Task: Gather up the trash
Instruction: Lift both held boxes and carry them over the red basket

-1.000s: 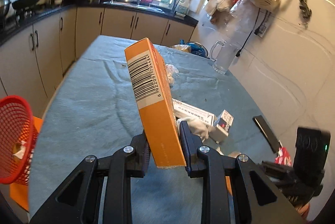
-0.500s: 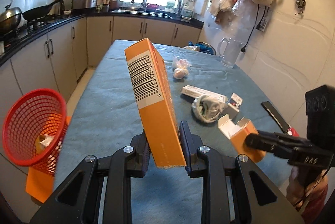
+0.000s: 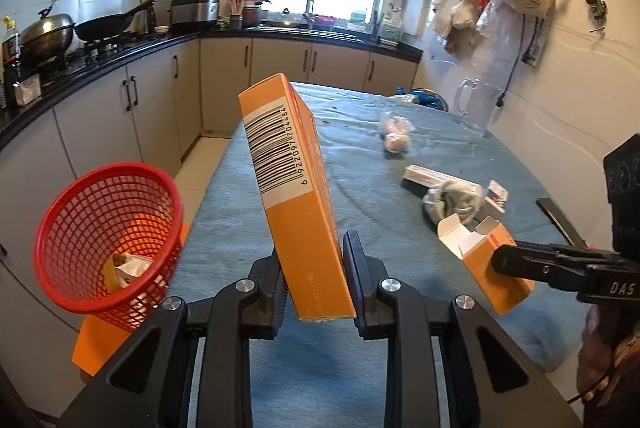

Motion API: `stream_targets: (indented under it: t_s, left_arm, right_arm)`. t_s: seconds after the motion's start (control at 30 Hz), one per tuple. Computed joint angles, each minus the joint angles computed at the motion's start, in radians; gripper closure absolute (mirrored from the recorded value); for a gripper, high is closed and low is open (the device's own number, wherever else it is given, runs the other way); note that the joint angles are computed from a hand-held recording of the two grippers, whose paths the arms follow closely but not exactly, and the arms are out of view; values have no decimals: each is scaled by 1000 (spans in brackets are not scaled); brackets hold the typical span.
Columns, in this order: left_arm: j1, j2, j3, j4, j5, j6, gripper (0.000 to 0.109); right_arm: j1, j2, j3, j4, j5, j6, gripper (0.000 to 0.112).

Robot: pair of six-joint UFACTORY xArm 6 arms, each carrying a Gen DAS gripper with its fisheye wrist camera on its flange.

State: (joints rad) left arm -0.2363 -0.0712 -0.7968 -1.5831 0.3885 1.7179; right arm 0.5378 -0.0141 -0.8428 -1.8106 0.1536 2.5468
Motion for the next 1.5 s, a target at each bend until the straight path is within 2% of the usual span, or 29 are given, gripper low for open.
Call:
stream_targets:
  t_s: [0.33,0.5,0.63,0.7,0.8,0.87,0.93,1.0,1.07,1.13,1.23,1.3,1.4,1.5]
  left_arm:
    - [47,71,-61,-103,-48,108,84]
    - [90,94,-88,-124,-47,124,84]
    - [131,123,-115,-90,-25,87,84]
    - [155,135,-121,-22,12,28,84]
    - [208,138,-118,125,144,-83,81]
    - [210,133,-109,189,185,-109,57]
    - [189,122,-88,211,184,-107,50]
    - [170,114,-71,235,193,-104,49]
    - [133,113,-59,252,159,-113,46]
    - [83,129,-56,256,83,-116,46]
    - [40,163,-71,282,20,-160,47]
    - [23,181,-81,307,1,-195,61]
    - [3,193,-88,281,-28,-188,63]
    - [8,189,-88,253,-19,-167,64]
  right_arm:
    - [-25,144,-165,194,-66,-259,64]
    - [-17,225,-253,381,-87,-472,64]
    - [-3,277,-310,541,-80,-642,64]
    - [-1,281,-322,544,-73,-645,64]
    - [-4,272,-322,514,-65,-605,64]
    - [-9,258,-312,476,-55,-557,64]
    - [-14,241,-298,439,-50,-507,64]
    - [-18,223,-280,402,-46,-459,64]
    - [-23,209,-266,377,-48,-429,64]
    - [-28,197,-256,335,-54,-387,64]
    - [-37,186,-245,254,-71,-309,64]
    - [-39,187,-243,219,-79,-272,64]
    - [-45,192,-244,177,-93,-227,64]
    - [-48,197,-249,170,-99,-219,64]
